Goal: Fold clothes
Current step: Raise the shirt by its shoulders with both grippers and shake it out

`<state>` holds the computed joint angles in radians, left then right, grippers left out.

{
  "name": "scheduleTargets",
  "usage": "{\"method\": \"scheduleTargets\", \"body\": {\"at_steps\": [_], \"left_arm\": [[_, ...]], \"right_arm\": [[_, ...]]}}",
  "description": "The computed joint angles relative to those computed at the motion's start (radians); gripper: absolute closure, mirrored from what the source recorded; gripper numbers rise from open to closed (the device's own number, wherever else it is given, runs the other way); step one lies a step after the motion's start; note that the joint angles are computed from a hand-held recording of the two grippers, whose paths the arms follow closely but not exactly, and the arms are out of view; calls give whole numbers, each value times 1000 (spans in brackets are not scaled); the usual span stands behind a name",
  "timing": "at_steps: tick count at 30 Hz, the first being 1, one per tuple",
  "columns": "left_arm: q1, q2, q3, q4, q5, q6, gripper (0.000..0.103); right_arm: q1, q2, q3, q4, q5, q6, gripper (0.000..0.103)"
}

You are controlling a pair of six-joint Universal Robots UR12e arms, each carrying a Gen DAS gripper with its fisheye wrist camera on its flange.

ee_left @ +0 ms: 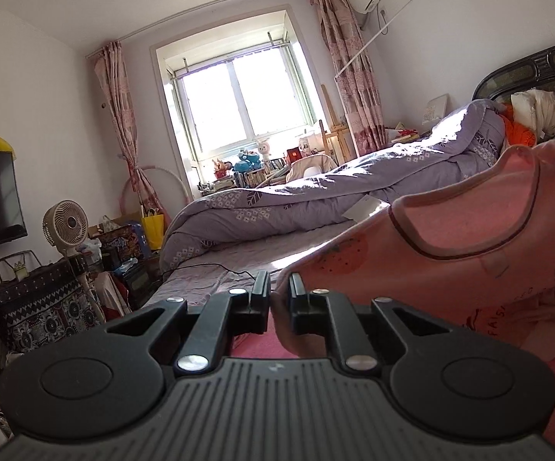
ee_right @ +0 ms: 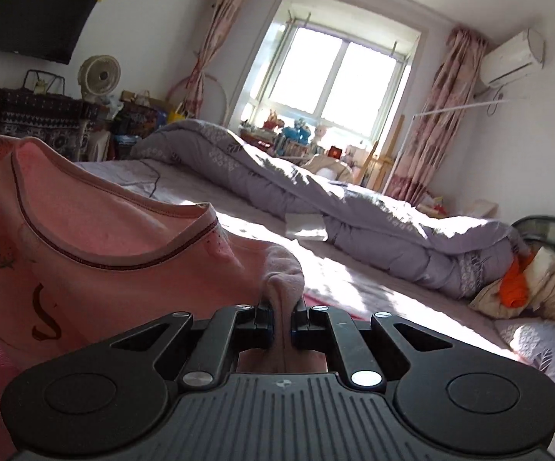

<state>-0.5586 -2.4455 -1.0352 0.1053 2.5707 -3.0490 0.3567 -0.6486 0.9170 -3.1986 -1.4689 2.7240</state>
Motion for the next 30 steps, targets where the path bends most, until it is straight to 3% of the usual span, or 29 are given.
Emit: {"method": "scheduleTargets", "body": {"at_steps": [1, 4, 6, 8, 11, 13, 14, 16, 19, 21, 24, 27, 30], "left_arm": [[-2, -38, 58, 66, 29, 60, 90], [-15, -168, 311, 297, 146, 345, 102], [-15, -177, 363, 331, 148, 387, 102], [-9, -100, 248, 300, 44, 262, 102], [11, 74, -35, 115, -270, -52, 98], [34, 134, -146, 19, -477, -220, 63], [44, 136, -164, -23, -539, -264, 54], [53, 132, -176, -148, -624, -361, 50], [72, 94, -159, -215, -777, -437, 50], [88, 64, -127, -233, -887, -461, 50], [97, 28, -88, -249, -985, -449, 46], [100, 1, -51, -288, -1034, -431, 38], [88, -19, -33, -285, -1014, -416, 39]], "right_arm": [[4, 4, -4, -67, -28, -21, 94], [11, 6, -21, -229, -97, -57, 94], [10, -1, -27, -310, -114, -59, 94], [7, -20, -15, -381, -109, -74, 94], [7, -51, 24, -442, -105, -119, 94], [2, -75, 72, -471, -79, -153, 94], [0, -86, 99, -484, -66, -176, 94], [-4, -97, 139, -494, -62, -223, 94], [-10, -104, 199, -504, -82, -280, 94], [-15, -108, 236, -496, -100, -271, 93], [-21, -109, 280, -482, -127, -262, 93], [-23, -104, 308, -465, -149, -277, 93], [-24, -101, 317, -443, -161, -270, 92]]}}
